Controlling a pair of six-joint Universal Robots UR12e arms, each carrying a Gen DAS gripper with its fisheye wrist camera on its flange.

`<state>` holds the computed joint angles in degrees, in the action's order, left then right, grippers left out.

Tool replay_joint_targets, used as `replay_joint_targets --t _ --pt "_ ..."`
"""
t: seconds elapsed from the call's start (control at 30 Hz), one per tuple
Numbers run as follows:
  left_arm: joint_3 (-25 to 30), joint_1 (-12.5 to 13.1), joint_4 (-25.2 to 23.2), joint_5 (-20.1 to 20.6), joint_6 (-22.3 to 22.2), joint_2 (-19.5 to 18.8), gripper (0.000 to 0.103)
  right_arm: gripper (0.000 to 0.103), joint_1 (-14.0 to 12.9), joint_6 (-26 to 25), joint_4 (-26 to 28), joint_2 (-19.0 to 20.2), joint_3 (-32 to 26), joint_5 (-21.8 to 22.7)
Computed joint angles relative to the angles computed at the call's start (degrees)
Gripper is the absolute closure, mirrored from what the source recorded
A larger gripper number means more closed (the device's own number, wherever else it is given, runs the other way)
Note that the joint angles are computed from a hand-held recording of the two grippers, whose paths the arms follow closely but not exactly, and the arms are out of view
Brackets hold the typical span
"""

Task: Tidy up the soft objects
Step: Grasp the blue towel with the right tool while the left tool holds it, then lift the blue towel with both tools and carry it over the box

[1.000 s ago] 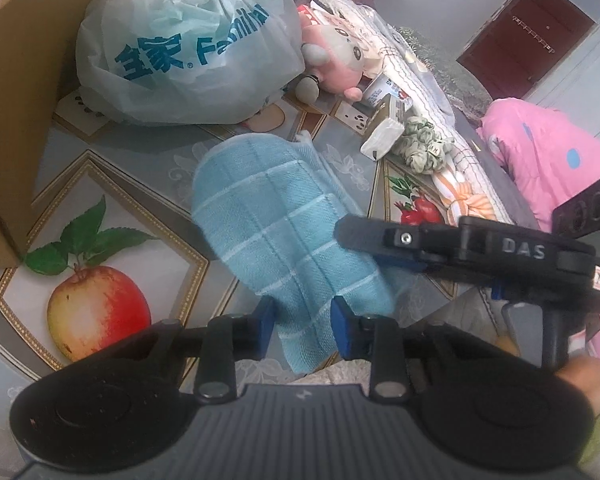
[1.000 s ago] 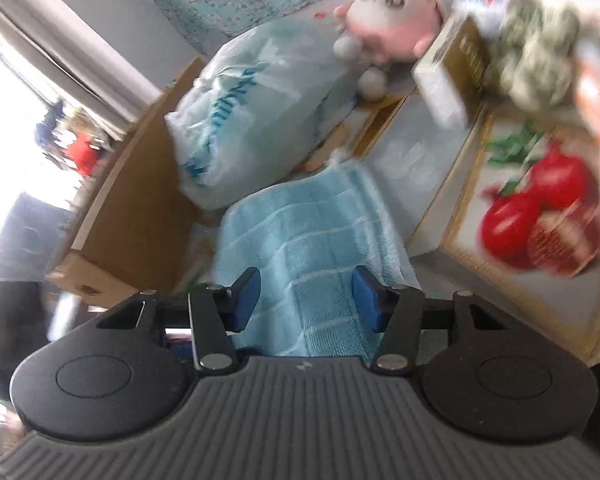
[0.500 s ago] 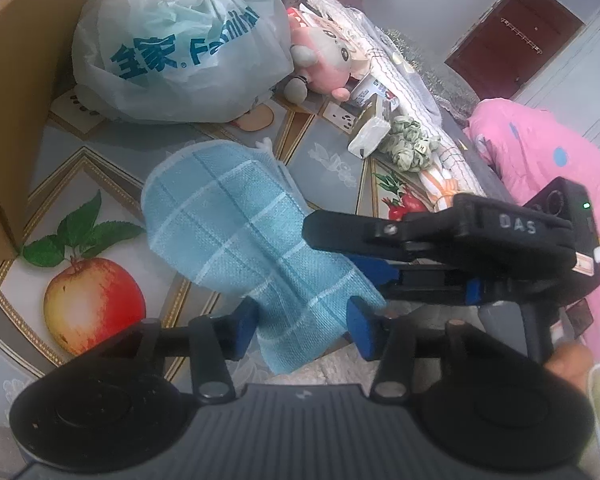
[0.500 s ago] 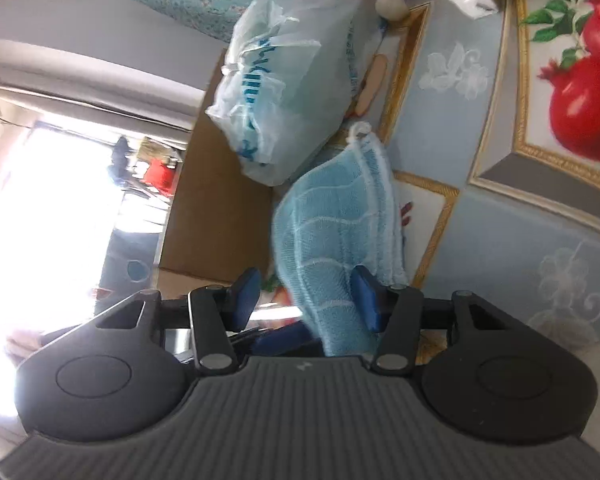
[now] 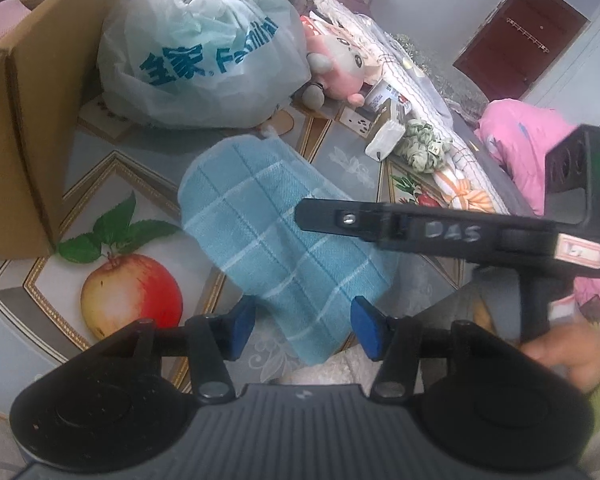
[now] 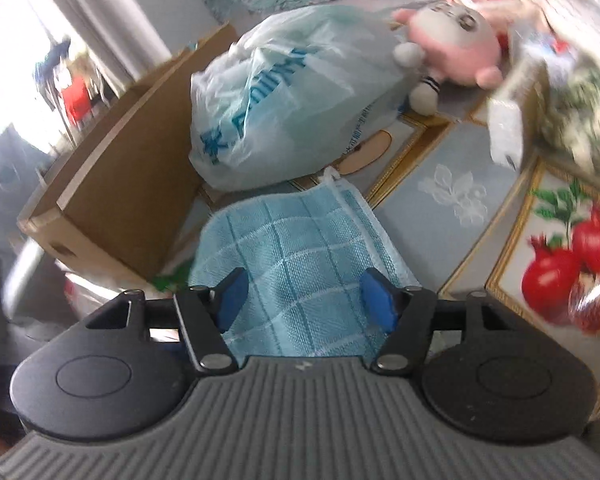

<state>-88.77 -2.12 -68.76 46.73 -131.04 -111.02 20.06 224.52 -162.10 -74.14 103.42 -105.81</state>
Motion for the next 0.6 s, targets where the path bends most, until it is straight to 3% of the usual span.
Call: replay_joint_targets --t 0.2,0.27,0.3,0.37,0.43,0.6 --pt "-0.29 0.68 0.71 -1.06 0.04 -0.04 0.049 0.038 1.5 -11.52 8.42 1.88 -4.19 -4.92" --pt "-0.25 0.98 0.68 -1.64 0.14 -0.08 0.048 0.054 2.26 -16.14 9.28 2.37 -4.83 -7.04" --pt "-0.27 1.06 0.65 -1.92 0.35 -0.07 0.048 0.062 2.07 -16.39 8.04 2.18 -4.39 -5.98" --pt "-0.44 1.31 0.68 -3.02 0.9 0.01 0.047 0.079 1.6 -14.42 6.63 1.62 -3.53 -4.96" --pt "-0.57 1.4 0.65 -3.95 1.62 0.13 0.047 0.085 0.11 -9.07 2.15 0.34 -1.0 -0.89" --pt "-0.93 1.27 0.48 -5.88 3.76 0.52 0.046 0.088 -3.91 7.44 -13.15 -1.34 5.8 11.45"
